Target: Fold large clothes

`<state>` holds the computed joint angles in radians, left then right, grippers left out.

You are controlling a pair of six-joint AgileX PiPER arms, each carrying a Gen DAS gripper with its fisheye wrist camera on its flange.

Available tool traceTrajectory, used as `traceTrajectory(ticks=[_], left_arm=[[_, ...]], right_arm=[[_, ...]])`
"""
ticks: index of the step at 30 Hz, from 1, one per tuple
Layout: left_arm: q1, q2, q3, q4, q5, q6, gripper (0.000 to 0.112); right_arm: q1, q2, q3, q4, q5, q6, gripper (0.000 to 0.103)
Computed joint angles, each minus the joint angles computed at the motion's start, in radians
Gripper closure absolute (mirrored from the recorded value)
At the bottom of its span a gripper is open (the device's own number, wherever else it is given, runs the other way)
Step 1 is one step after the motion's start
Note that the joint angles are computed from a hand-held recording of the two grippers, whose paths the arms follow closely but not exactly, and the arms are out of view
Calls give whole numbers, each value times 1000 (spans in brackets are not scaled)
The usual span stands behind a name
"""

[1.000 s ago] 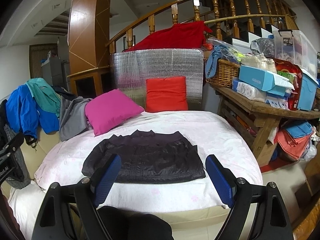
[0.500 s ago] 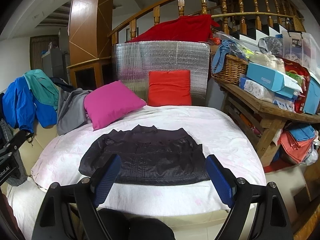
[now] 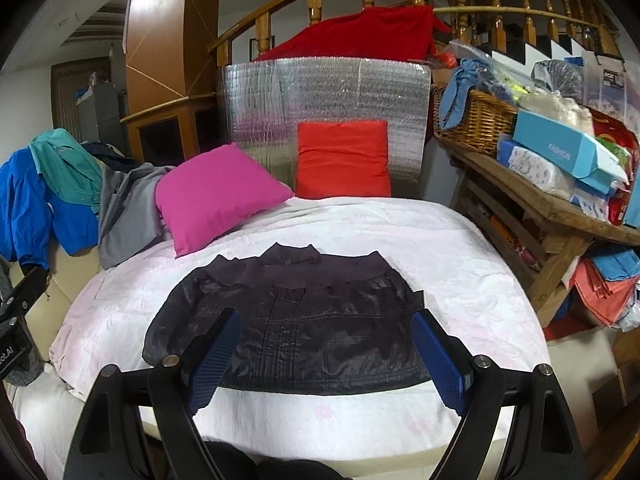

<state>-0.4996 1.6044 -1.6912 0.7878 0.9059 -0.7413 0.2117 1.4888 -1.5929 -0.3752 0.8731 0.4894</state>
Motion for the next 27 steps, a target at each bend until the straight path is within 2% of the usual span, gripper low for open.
traceTrajectory(ticks=[27], left_arm=[[35, 117, -114, -95, -11, 95, 11]], right_arm=[[-14, 106, -60, 0, 10, 9, 14]])
